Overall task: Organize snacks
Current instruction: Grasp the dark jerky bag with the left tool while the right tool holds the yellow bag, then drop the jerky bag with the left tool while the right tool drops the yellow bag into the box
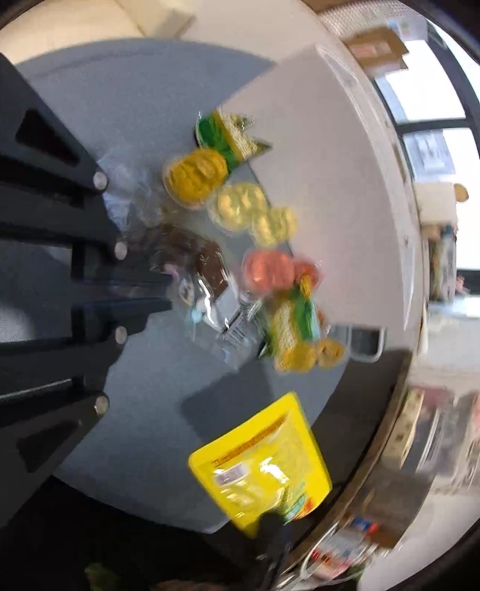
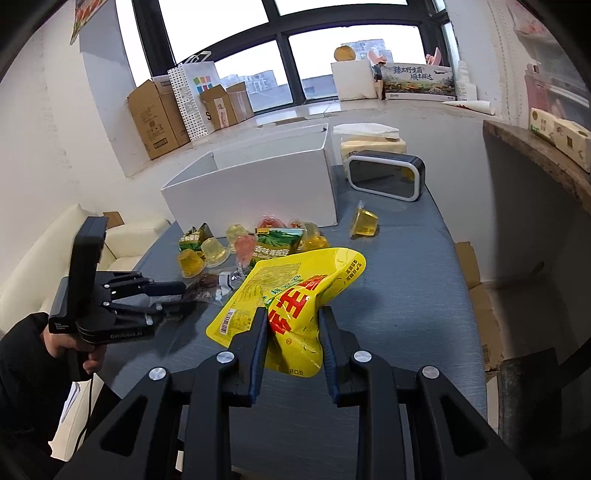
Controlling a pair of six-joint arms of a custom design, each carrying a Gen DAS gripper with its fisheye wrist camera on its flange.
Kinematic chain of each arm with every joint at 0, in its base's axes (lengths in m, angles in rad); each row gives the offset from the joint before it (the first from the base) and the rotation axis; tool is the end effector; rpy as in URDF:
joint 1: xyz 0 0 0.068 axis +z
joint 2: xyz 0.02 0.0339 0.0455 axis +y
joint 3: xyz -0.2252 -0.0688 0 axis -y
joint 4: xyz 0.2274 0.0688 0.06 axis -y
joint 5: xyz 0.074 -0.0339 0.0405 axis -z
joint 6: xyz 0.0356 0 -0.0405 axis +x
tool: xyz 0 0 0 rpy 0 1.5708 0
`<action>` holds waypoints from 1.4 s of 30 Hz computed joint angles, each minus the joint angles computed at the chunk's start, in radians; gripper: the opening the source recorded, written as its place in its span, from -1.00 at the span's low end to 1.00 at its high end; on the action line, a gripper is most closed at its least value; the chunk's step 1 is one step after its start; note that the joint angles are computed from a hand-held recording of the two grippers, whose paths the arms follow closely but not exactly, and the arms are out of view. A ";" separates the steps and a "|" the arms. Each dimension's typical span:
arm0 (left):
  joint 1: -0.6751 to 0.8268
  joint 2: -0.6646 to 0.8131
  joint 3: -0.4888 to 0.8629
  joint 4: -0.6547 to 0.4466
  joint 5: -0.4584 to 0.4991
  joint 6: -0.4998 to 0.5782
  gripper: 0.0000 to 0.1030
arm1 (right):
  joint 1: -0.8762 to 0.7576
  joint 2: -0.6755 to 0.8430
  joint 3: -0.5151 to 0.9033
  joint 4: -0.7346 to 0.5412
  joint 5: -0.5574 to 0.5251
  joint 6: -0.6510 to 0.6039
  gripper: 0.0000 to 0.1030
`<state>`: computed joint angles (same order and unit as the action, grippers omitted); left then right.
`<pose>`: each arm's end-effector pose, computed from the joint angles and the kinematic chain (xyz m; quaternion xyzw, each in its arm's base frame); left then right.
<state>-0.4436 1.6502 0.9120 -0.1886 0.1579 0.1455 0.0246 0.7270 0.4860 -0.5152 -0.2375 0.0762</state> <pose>0.2794 -0.1390 0.1420 0.2984 0.8977 -0.1208 0.3009 0.1656 0.0125 0.1926 -0.0234 0.9126 0.1285 0.3874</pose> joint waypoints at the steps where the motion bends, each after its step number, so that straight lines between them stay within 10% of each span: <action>1: -0.006 -0.010 -0.006 0.009 -0.016 -0.012 -0.88 | 0.002 -0.001 0.001 -0.001 0.000 0.000 -0.44; 6: 0.000 -0.001 0.017 -0.030 0.004 0.042 -0.68 | -0.010 -0.013 0.002 -0.007 -0.015 0.000 -0.44; 10: -0.016 0.000 0.022 0.010 -0.066 0.104 0.72 | -0.025 -0.014 -0.001 -0.007 -0.031 -0.001 -0.44; 12: -0.009 0.035 0.067 0.002 -0.044 0.161 0.95 | -0.026 -0.019 -0.004 -0.008 -0.033 -0.001 -0.44; 22: 0.020 0.324 0.357 -0.150 0.038 0.276 0.93 | -0.058 -0.001 -0.002 -0.003 -0.055 -0.006 -0.44; 24: 0.044 0.373 0.406 -0.172 0.114 0.249 0.68 | -0.058 0.013 -0.002 0.005 -0.055 -0.006 -0.44; 30: 0.040 0.342 0.338 -0.102 0.115 0.245 0.33 | -0.042 0.034 0.001 0.020 -0.041 0.002 -0.44; 42: 0.059 -0.093 -0.003 0.024 0.069 -0.030 0.30 | -0.027 0.053 0.038 0.045 -0.036 0.015 -0.44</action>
<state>-0.3846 1.5573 0.9090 -0.1645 0.2267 0.1157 -0.0027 0.7799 0.5239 -0.4702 -0.2735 0.0915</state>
